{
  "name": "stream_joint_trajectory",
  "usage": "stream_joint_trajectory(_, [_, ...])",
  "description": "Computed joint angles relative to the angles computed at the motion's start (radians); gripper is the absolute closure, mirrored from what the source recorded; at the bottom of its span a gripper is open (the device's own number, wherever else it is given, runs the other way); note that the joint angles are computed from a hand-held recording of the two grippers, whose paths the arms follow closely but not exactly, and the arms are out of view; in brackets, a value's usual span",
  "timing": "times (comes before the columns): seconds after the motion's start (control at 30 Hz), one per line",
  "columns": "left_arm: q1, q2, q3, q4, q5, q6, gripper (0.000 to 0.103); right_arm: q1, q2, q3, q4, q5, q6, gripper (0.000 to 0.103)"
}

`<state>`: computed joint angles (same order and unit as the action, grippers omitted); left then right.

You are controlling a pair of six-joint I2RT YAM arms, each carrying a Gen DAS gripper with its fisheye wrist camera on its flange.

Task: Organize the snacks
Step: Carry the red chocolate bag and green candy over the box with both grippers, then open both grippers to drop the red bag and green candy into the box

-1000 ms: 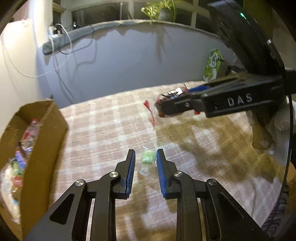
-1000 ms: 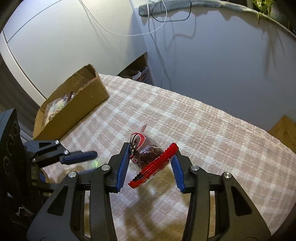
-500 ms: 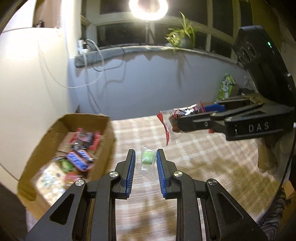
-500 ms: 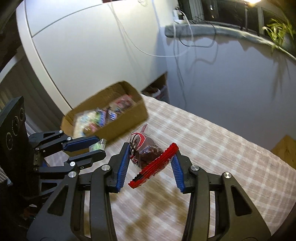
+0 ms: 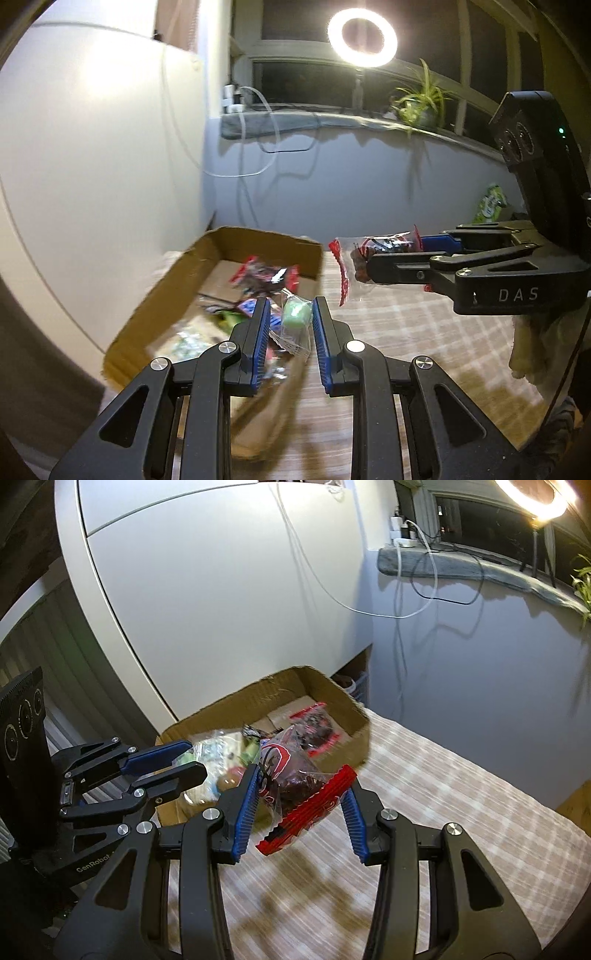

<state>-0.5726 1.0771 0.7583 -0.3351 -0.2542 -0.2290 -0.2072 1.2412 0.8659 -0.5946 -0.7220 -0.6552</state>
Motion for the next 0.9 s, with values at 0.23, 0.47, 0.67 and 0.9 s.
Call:
stream_joint_trajectory(0.23, [0.126, -0.031, -0.045, 0.009, 0.062, 0.028, 0.081, 0.176, 0.004, -0.031, 0.121, 0.117, 0.129, 0.058])
stream_joint_trajectory(0.47, [0.232, -0.042, -0.080, 0.029, 0.129, 0.049, 0.081, 0.319, 0.061, -0.033, 0.209, 0.227, 0.202, 0.058])
stream_joint_trajectory(0.67, [0.273, -0.024, -0.082, 0.054, 0.154, 0.059, 0.078, 0.387, 0.100, -0.020, 0.252, 0.289, 0.236, 0.057])
stream_joint_trajectory(0.9, [0.312, -0.019, -0.090, 0.073, 0.174, 0.054, 0.075, 0.425, 0.105, -0.016, 0.293, 0.340, 0.256, 0.046])
